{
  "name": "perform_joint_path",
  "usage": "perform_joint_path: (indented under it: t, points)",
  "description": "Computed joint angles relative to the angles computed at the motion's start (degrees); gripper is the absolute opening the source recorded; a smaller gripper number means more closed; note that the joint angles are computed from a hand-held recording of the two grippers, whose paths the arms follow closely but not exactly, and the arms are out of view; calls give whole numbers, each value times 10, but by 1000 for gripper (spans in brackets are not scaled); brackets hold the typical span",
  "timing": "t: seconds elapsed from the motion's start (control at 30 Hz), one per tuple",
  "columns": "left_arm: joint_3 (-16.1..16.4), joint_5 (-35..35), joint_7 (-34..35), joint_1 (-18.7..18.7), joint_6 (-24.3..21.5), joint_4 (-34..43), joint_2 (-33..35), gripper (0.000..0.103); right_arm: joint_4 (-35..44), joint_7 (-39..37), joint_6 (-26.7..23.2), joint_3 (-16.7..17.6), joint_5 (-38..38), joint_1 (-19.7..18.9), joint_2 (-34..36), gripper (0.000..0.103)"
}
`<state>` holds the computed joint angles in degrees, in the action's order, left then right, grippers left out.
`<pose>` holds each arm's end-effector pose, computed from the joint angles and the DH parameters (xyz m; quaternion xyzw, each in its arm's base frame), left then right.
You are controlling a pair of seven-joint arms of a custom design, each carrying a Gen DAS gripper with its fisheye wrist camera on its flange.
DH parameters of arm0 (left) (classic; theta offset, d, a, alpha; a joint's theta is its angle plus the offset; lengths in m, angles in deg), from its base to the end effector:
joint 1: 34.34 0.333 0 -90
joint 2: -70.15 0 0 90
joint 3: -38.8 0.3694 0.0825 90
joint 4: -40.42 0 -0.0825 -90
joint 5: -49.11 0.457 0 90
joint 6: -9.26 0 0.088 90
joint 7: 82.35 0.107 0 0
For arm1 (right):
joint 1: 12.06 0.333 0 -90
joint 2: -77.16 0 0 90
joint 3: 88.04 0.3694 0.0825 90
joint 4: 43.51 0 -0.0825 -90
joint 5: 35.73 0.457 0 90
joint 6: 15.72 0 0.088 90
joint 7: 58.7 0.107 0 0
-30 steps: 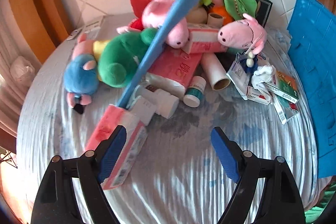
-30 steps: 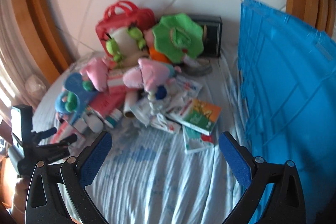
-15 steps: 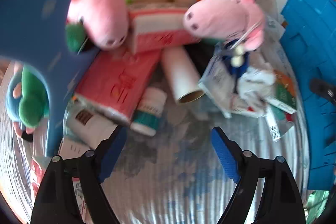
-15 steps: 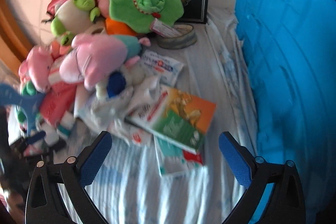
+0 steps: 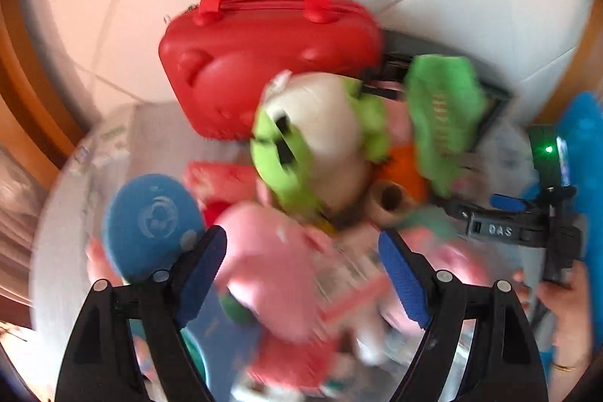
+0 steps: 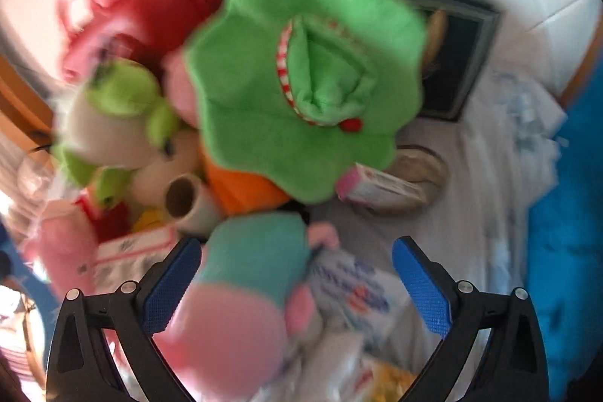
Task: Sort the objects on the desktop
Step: 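Grasp the tape roll with the left tool while the right tool grasps the small pink box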
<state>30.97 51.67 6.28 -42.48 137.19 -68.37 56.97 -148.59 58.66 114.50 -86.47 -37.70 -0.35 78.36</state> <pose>0.5663 -0.1705 0.7042 -0.5785 0.7663 -0.2018 0.1932 0.6580 0.1543 0.5896 -0.6080 0.7662 -0.1001 0.1822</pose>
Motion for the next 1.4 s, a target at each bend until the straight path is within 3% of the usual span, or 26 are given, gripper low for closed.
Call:
perform_joint_path:
  t: [0.07, 0.13, 0.2, 0.3, 0.4, 0.47, 0.53, 0.57, 0.63, 0.7, 0.77, 0.87, 0.93, 1.0, 1.1, 1.13, 1.17, 1.23, 1.27, 1.33, 1.4]
  points:
    - [-19, 54, -19, 3, -15, 16, 37, 83, 45, -24, -26, 0, 14, 1, 54, 103]
    - [-35, 127, -48, 3, 0, 5, 44, 83, 88, -56, -92, -4, 17, 13, 112, 102]
    - [-40, 160, -52, -3, 17, -20, 30, 85, 51, -67, -60, 10, 111, -10, 102, 102]
    - [-25, 109, -8, -20, 25, -56, -7, 85, -28, -76, -13, 8, 100, 16, 53, 101]
    - [4, -8, 55, -45, -21, -66, -39, 85, -133, -90, 26, 19, 164, 25, -17, 102]
    - [20, -87, 91, -62, -48, -70, -56, 85, -181, -115, 25, 26, 202, 37, -54, 103]
    - [14, -109, 96, -65, -39, -76, -62, 85, -207, -135, 31, 28, 243, 45, -72, 102]
    - [0, -93, 79, -60, -18, -82, -62, 85, -223, -115, 57, 30, 241, 44, -83, 102]
    - [-19, -58, 42, -52, 13, -81, -42, 85, -257, 0, 121, 43, 150, 21, -113, 103]
    - [-19, -56, 20, -51, 17, -70, -11, 85, -274, 150, 139, 66, 7, -23, -136, 103]
    - [-23, -60, 0, -51, 19, -52, 24, 85, -275, 212, 152, 67, -66, -48, -139, 103]
    - [-45, 19, -43, -47, 50, -39, 61, 85, -247, 210, 176, 57, -127, -60, -106, 97]
    - [-51, 55, -54, -50, 55, -30, 79, 85, -212, 191, 175, 50, -165, -56, -65, 82]
    - [-52, 73, -71, -51, 57, -21, 95, 83, -186, 172, 185, 37, -181, -45, -28, 82]
    - [-45, 26, -55, -51, 59, -10, 109, 65, -157, 168, 190, 15, -244, -30, 4, 82]
    - [-43, 6, -40, -51, 59, -8, 110, 54, -141, 161, 192, 8, -261, -24, 23, 82]
    - [-44, 8, -38, -51, 64, -11, 109, 51, -129, 156, 190, 2, -269, -18, 37, 82]
    - [-47, 24, -38, -52, 78, -25, 97, 46, -119, 131, 190, -11, -243, -14, 55, 53]
    - [-47, 21, -32, -53, 81, -33, 88, 45, -125, 134, 199, -19, -238, -11, 52, 52]
    - [-42, -5, -16, -56, 79, -46, 70, 45, -144, 151, 224, -29, -238, -7, 37, 40]
    - [-37, -33, 2, -60, 75, -65, 42, 45, -180, 108, 267, -23, -168, -14, 8, 36]
